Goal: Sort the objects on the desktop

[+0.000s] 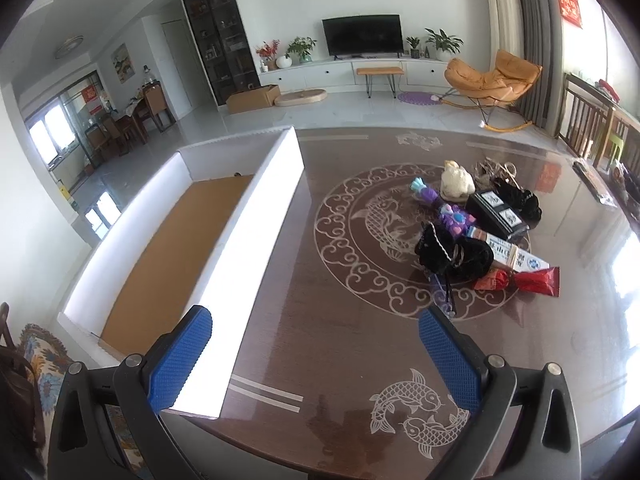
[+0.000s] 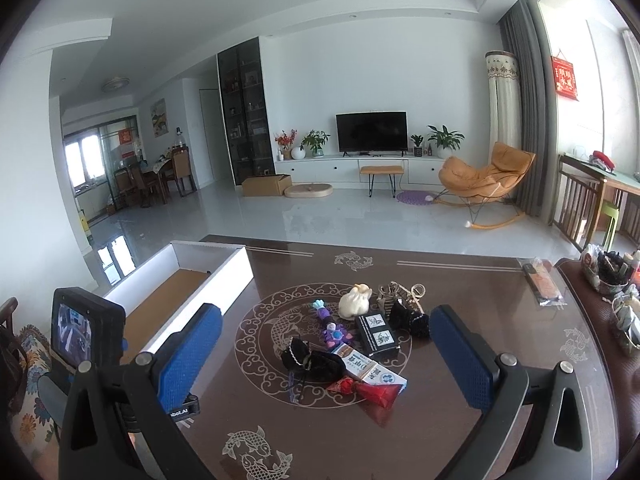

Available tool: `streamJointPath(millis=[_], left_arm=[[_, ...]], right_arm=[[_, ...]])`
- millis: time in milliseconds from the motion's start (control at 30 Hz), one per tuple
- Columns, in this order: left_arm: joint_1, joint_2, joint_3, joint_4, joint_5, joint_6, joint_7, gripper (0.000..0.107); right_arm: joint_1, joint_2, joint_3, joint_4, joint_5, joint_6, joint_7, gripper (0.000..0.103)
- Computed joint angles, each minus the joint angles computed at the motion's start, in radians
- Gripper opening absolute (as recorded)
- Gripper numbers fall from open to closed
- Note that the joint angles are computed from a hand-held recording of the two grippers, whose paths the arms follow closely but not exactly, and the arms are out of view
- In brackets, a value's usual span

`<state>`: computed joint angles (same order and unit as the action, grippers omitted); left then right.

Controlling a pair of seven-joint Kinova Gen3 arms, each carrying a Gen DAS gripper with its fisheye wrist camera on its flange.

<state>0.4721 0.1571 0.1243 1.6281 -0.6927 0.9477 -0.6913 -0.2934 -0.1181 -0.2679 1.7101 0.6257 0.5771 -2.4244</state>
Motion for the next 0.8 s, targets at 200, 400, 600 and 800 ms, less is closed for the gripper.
streamJointPath(millis=[200, 400, 600, 800], left_arm=[[-0.04, 0.124, -0.018, 0.076, 0.134, -0.145, -0.091, 0.103], [-0.035, 0.223, -0.065, 0.087, 0.212, -0.286, -0.164, 0.103], [-0.056, 0.284, -0.091, 0.041, 0.308, -0.423, -0.266, 0.103], [-0.054, 0.361, -0.102, -0.06, 0.358, -0.474, -0.386, 0.103]], right_arm=[[0.128, 0.184, -0.061, 0.106, 0.033, 0.088, -0.048, 0.103], [0.141, 0.388, 0.03, 0.137, -0.125, 0.058, 0.042, 0.103], [0.024, 0.44, 0.182, 0.078, -0.184, 0.006, 0.15, 0.103], [-0.007, 0.505, 0.268, 0.043, -0.191, -0.116, 0.208, 0.103]])
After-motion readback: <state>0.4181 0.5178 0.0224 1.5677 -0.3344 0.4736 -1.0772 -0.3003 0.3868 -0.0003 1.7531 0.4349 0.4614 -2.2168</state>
